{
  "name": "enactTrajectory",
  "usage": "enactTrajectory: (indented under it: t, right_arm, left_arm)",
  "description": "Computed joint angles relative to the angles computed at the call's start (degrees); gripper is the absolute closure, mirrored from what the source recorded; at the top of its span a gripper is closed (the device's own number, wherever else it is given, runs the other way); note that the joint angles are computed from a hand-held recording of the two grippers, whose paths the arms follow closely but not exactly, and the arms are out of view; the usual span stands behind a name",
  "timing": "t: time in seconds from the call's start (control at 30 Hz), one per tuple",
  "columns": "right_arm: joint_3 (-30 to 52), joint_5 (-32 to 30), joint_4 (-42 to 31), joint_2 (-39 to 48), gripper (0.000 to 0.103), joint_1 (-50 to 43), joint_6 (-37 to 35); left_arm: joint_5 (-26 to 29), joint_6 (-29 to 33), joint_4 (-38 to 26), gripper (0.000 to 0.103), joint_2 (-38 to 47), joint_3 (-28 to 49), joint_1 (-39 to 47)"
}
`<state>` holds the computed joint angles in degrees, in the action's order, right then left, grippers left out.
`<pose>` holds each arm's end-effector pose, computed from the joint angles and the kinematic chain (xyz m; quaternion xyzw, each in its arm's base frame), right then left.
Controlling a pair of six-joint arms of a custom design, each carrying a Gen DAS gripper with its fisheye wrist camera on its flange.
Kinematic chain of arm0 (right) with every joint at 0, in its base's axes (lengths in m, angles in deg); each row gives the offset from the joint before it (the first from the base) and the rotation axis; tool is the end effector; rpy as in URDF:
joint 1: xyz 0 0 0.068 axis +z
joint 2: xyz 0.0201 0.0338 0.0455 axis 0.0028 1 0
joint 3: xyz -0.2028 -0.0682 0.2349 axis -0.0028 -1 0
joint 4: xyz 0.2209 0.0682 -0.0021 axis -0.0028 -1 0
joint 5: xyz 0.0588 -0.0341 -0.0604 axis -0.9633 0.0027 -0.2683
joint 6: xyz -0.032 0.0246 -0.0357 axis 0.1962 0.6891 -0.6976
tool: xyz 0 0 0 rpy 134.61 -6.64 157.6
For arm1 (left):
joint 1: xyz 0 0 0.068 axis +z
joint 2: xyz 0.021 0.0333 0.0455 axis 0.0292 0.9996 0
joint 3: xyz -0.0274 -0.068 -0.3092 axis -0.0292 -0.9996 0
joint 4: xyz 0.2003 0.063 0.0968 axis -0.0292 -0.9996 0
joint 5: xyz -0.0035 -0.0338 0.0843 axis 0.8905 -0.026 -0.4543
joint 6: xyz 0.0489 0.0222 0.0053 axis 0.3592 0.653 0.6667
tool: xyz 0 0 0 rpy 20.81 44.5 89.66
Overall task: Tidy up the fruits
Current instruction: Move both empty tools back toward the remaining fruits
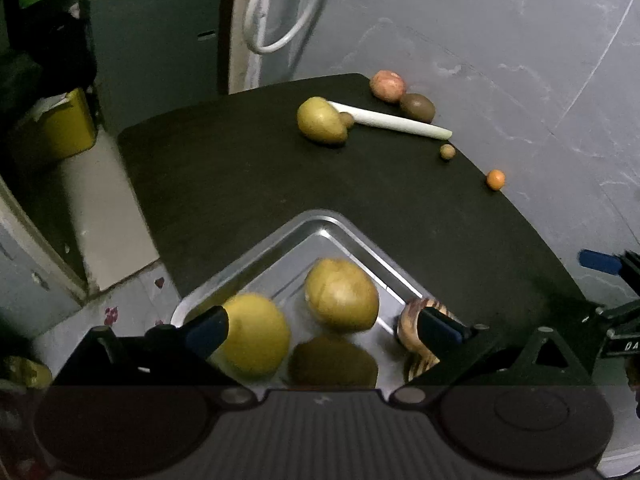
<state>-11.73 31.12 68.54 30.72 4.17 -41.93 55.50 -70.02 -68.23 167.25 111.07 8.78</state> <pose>0.1985 0.0216 0.1872 -0.1569 0.9166 0.0810 0.3587 0.2186 0.0187 0.2144 -0.0104 0.9623 -0.0972 0.2537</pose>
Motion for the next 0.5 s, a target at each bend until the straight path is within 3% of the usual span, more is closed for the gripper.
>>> enactTrajectory:
  t: [0.23, 0.5]
  right_arm:
    - [-5.0, 8.1, 11.6, 2.7, 0.001, -5.9, 8.4]
    - [-4.6, 18.9, 29.8, 18.3, 0.001, -3.7, 20.6]
  left_arm:
    - [-2.5, 1.6, 1.1, 0.001, 8.2, 8.7, -7.2]
    - [-3.6, -0.2, 3.3, 0.001, 23.8, 23.6, -14.5]
